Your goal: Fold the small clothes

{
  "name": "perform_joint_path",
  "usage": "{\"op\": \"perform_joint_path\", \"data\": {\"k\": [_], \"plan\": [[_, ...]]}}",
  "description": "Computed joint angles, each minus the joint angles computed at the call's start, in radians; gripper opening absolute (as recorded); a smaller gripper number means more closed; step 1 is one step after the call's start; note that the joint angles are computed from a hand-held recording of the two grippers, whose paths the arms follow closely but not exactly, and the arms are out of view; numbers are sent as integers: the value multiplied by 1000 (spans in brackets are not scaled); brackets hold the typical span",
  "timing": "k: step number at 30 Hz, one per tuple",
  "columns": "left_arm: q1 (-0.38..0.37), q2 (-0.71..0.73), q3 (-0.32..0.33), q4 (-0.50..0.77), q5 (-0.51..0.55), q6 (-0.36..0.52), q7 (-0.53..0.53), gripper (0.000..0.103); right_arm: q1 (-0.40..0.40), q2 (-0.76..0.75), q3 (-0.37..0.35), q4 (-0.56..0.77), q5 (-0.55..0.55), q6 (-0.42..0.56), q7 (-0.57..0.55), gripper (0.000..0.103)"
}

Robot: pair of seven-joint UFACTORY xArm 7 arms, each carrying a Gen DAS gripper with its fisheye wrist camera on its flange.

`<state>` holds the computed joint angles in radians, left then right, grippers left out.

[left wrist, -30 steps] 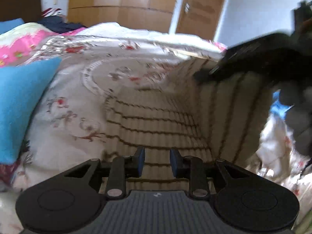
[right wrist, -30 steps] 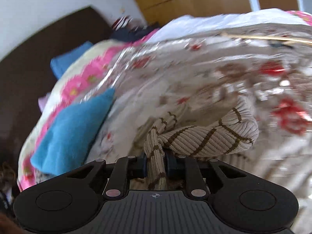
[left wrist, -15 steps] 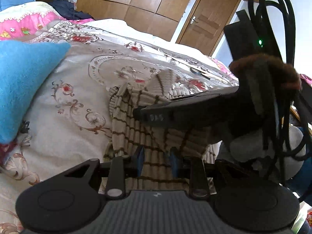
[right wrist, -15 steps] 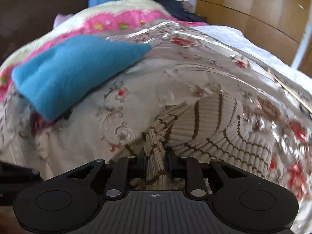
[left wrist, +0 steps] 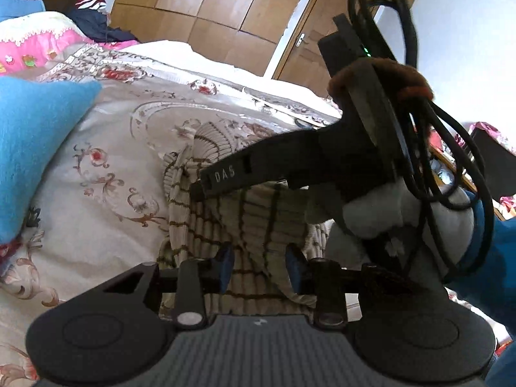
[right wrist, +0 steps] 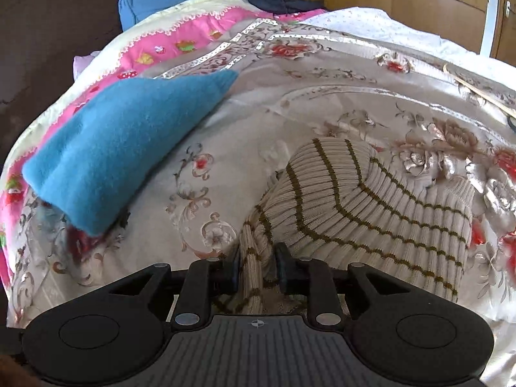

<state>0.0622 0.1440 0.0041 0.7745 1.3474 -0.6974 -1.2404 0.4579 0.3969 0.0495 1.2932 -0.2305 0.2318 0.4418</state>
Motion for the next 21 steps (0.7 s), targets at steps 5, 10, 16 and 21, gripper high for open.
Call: {"op": "perform_joint_path", "data": {"k": [5, 10, 16, 21], "plan": [[7, -5, 5, -2, 14, -11, -24, 50, -163, 22, 186, 5, 231, -13, -144, 51], [9, -31, 8, -33, -15, -24, 8, 53, -293, -24, 320, -53, 454, -74, -325, 52], [-18, -66, -8, -31, -40, 62, 20, 55, -139, -51, 106, -44, 339, -81, -230, 52], [-46, -63, -27, -35, -193, 75, 156, 55, -126, 23, 88, 58, 289, -1, -225, 53]]}}
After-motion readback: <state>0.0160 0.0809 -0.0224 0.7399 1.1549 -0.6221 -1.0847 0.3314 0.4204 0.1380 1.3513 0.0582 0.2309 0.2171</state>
